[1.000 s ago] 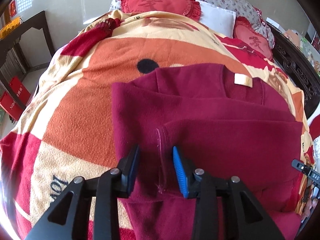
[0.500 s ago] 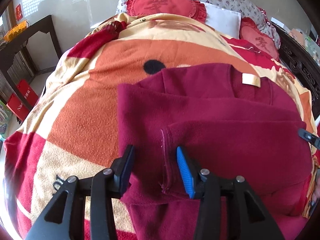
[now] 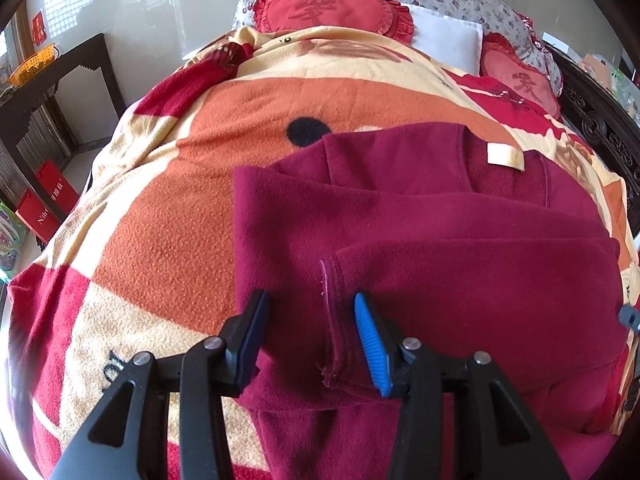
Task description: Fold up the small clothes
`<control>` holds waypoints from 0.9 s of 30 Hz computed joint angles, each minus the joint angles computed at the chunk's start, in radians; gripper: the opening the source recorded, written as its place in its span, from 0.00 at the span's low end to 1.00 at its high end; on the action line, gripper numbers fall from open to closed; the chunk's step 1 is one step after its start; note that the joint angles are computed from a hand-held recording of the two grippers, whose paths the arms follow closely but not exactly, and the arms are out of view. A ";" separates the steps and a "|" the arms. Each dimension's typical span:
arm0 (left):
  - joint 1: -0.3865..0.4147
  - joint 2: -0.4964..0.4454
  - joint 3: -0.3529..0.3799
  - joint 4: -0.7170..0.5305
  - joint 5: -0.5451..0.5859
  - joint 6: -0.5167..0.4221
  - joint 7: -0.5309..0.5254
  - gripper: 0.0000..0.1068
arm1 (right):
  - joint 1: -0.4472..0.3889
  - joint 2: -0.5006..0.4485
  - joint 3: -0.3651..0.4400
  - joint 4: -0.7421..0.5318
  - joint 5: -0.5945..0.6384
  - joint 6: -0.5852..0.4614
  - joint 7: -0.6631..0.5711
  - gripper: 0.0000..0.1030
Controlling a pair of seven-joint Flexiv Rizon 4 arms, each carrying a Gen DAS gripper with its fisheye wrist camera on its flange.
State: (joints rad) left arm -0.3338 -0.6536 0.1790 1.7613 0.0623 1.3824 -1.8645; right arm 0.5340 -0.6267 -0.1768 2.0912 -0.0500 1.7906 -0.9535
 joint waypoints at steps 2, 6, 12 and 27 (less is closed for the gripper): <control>-0.012 -0.002 0.011 -0.007 0.005 -0.009 -0.009 0.45 | 0.013 -0.018 -0.016 -0.006 -0.002 -0.024 0.003 0.10; -0.029 0.006 0.027 -0.012 0.027 -0.036 -0.024 0.46 | 0.099 -0.079 -0.113 -0.034 -0.007 -0.042 0.029 0.10; 0.033 0.112 -0.045 0.110 0.015 -0.013 0.015 0.57 | 0.034 0.027 -0.026 0.051 -0.011 -0.007 0.032 0.15; 0.154 0.473 -0.208 0.647 -0.115 0.077 0.235 0.67 | -0.007 0.258 0.221 0.432 0.099 0.146 -0.050 0.29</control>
State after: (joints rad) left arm -0.1800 -0.1803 -0.0293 2.4084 -0.0523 1.4591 -1.6291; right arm 0.5268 -0.3691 0.0443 2.5235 0.0489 1.9370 -1.0039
